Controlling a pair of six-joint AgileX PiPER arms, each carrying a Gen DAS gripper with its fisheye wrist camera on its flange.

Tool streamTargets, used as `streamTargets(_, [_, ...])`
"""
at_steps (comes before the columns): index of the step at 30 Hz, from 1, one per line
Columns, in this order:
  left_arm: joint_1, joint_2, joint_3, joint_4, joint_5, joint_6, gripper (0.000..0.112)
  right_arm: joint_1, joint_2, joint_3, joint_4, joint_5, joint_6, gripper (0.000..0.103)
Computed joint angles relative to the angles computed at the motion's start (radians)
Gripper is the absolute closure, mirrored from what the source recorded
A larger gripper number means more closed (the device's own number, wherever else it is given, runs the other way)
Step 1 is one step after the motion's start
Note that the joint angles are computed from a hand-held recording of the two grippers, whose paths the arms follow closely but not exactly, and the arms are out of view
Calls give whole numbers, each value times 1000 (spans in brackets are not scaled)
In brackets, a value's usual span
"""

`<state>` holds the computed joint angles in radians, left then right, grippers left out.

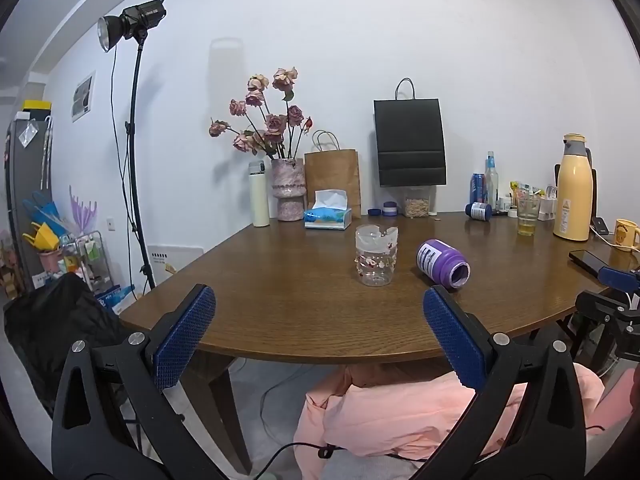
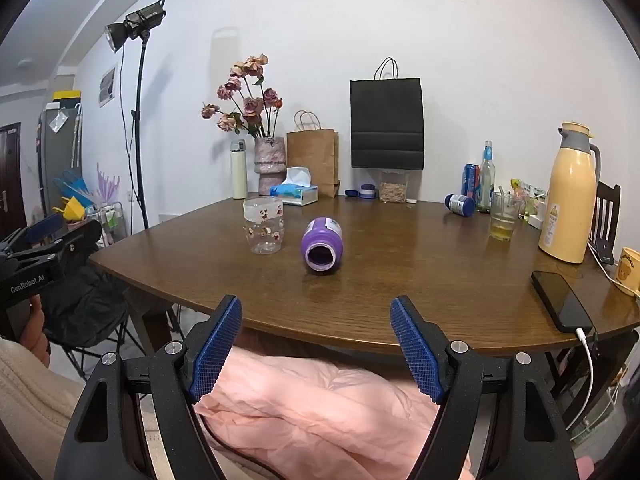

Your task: Flip cup upright

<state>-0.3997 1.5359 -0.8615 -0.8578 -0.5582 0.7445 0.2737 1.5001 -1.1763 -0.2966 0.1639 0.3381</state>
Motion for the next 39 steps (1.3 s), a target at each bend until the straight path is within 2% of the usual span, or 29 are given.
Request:
streamTargets(8, [1,1,0,3,3,-2,9,1,0,-6,-3,13,-7,22])
streamTargets(12, [-17,11,7,-1,-23,-9,9,0,1,-6,7,10,-17,22])
streamTargets(39, [5,-1,-5,-4,1,4,9,-3,2,-14,16,20,-26,22])
